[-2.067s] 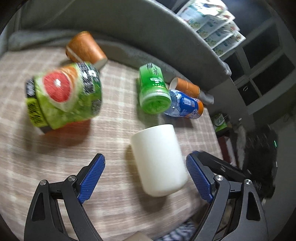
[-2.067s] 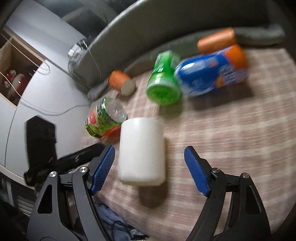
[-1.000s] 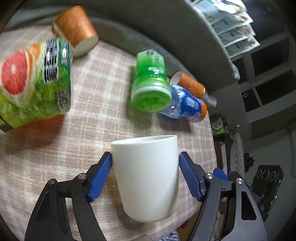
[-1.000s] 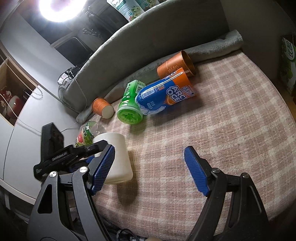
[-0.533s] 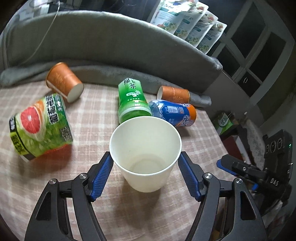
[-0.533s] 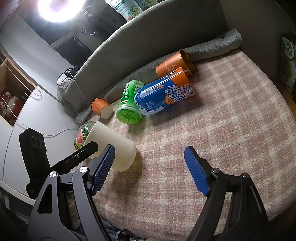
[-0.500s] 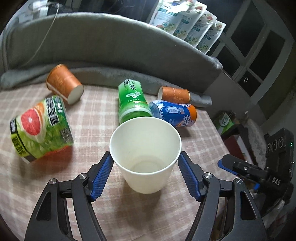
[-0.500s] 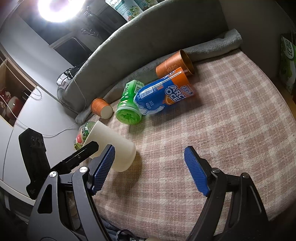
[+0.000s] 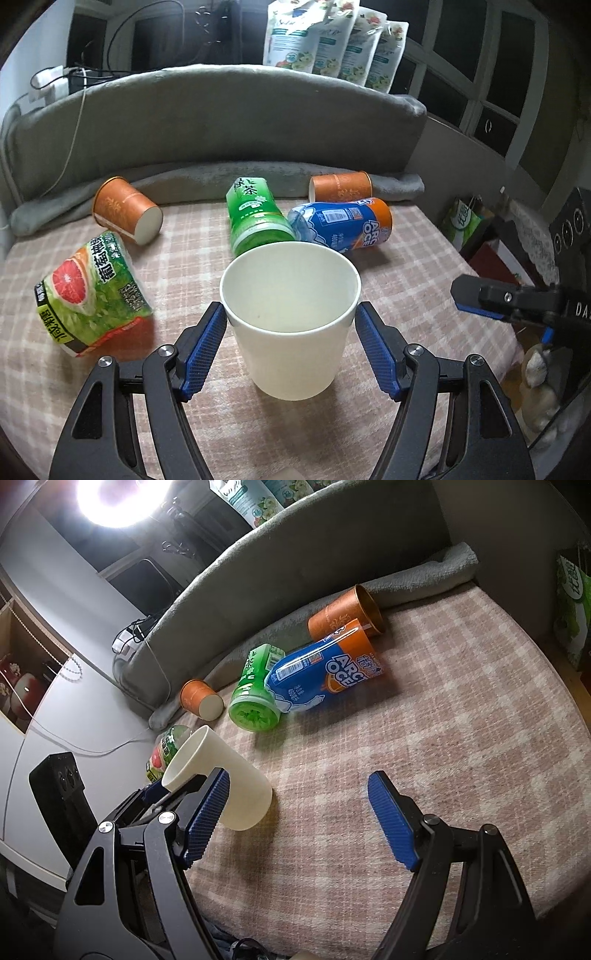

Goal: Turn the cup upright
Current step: 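Lower the upright white cup onto the table with the left gripper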

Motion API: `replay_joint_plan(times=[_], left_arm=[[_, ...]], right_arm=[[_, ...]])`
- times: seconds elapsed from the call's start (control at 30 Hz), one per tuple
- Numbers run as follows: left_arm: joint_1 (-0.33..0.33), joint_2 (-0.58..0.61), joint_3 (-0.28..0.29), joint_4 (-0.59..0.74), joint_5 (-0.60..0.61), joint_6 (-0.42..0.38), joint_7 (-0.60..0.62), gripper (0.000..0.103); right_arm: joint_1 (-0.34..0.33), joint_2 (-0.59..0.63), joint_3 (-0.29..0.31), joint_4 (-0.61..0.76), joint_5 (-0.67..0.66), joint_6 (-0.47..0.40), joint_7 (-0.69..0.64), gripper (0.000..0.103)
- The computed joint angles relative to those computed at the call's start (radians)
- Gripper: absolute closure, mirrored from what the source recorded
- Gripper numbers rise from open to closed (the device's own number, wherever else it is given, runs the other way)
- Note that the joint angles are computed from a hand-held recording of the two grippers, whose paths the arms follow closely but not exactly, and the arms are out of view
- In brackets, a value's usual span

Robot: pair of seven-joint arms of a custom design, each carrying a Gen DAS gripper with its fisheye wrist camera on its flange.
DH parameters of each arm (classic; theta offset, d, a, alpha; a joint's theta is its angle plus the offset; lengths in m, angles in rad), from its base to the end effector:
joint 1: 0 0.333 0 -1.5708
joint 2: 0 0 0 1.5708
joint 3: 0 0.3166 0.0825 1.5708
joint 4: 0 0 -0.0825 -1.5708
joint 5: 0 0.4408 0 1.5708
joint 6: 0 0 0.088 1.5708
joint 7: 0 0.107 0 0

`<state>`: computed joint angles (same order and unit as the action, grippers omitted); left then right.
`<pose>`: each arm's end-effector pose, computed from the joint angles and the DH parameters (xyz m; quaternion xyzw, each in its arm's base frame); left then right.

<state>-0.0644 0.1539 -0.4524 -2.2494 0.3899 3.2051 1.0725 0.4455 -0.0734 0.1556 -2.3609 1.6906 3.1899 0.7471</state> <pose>0.5239 -0.3339 0.3586 -0.5130 0.7610 -0.3704 0.1433 0.4775 0.2154 0.3522 -0.5471 0.7287 -0.0482 0.4091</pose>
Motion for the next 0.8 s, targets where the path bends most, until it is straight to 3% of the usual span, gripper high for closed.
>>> replay_joint_plan(times=[0.07,0.2,0.33,0.53,0.7,0.73,0.8], left_arm=[[-0.028,-0.003,0.027,-0.002,0.017,0.002,-0.013,0.031],[-0.014,-0.005,0.01,-0.008,0.019,0.004,-0.005,0.031],[0.055,-0.003,-0.062,-0.017,-0.009,0.006,0.031,0.031],[0.343,0.011,-0.365,-0.041,-0.101,0.001,0.144,0.032],[0.519,0.032,-0.541,-0.052,-0.101,-0.006,0.163,0.032],[0.592,0.053,-0.615,-0.051,-0.098,-0.018,0.174,0.033],[0.674,0.085,-0.694,-0.05,-0.081,-0.037,0.173,0.033]], right_arm=[[0.002,-0.001,0.001,-0.001,-0.006,0.006,0.006,0.023],[0.004,-0.004,0.004,-0.001,0.001,0.011,0.0,0.023],[0.005,-0.006,0.005,-0.001,0.001,0.014,0.0,0.023],[0.009,-0.008,0.008,-0.002,-0.012,0.023,0.014,0.023],[0.014,-0.008,0.011,-0.001,-0.024,0.032,0.022,0.023],[0.015,-0.009,0.011,-0.002,-0.025,0.032,0.021,0.023],[0.017,-0.009,0.012,-0.002,-0.026,0.039,0.021,0.023]])
